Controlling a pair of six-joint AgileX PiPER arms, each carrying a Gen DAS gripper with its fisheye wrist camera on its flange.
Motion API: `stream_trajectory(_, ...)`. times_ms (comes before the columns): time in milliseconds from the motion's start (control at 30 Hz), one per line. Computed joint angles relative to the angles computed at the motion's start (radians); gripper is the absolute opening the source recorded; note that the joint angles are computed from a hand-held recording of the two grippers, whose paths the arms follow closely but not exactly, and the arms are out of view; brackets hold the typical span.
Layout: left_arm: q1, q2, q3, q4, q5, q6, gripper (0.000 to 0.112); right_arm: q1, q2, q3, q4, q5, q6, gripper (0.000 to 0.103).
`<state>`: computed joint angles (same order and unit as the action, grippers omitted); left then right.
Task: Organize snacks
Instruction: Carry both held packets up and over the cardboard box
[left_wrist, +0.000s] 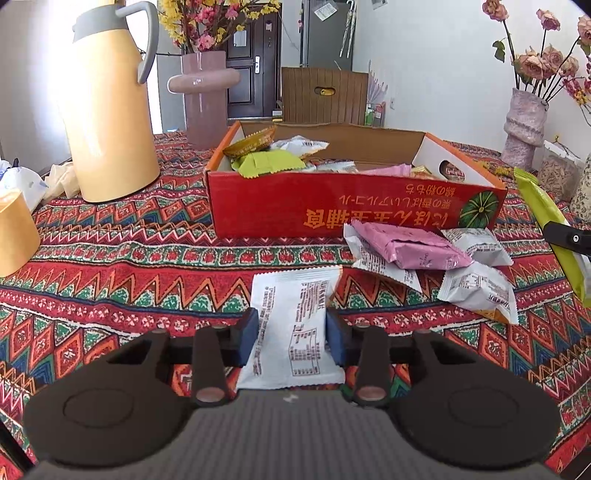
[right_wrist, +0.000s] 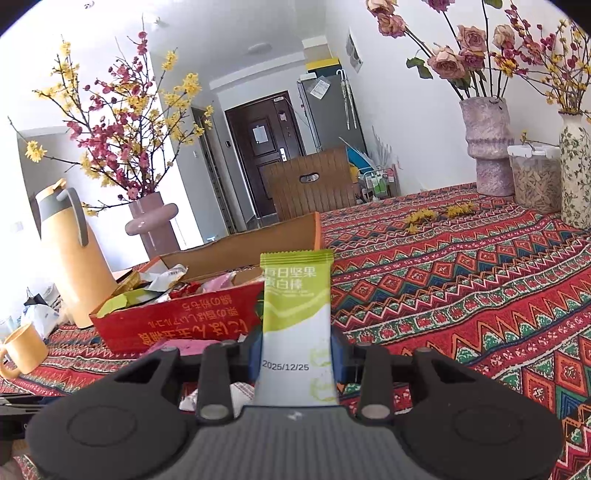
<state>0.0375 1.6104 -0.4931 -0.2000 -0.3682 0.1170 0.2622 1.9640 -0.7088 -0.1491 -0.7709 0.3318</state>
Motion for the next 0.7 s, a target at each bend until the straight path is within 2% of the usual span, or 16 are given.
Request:
stream_trajectory(67, 0.015, -0.005, -0.004, 0.053, 0.012, -0.044, 0.023, 0.009, -0.007, 0.0, 0.006, 0.003, -0.006, 0.035)
stream_trajectory(267, 0.029, -0.007, 0.001, 0.082, 0.006, -0.069, 0.025, 0.025, -0.016, 0.0, 0.015, 0.009, -0.017, 0.035)
stream_trajectory(400, 0.024, -0.001, 0.003, 0.031, -0.001, -0.024, 0.053, 0.025, -0.017, 0.005, 0.021, 0.008, -0.019, 0.035)
stream_trajectory(500, 0.012, 0.024, -0.02, -0.055, 0.017, 0.045, 0.066, 0.024, -0.013, 0.002, 0.018, 0.013, -0.015, 0.035)
stream_trajectory(633, 0.012, 0.065, -0.052, -0.107, 0.045, 0.083, 0.068, 0.025, -0.009, -0.002, 0.013, 0.017, -0.012, 0.035)
stream_trajectory(700, 0.002, 0.073, -0.048, -0.146, 0.024, 0.117, 0.069, 0.025, -0.006, -0.003, 0.011, 0.018, -0.01, 0.035)
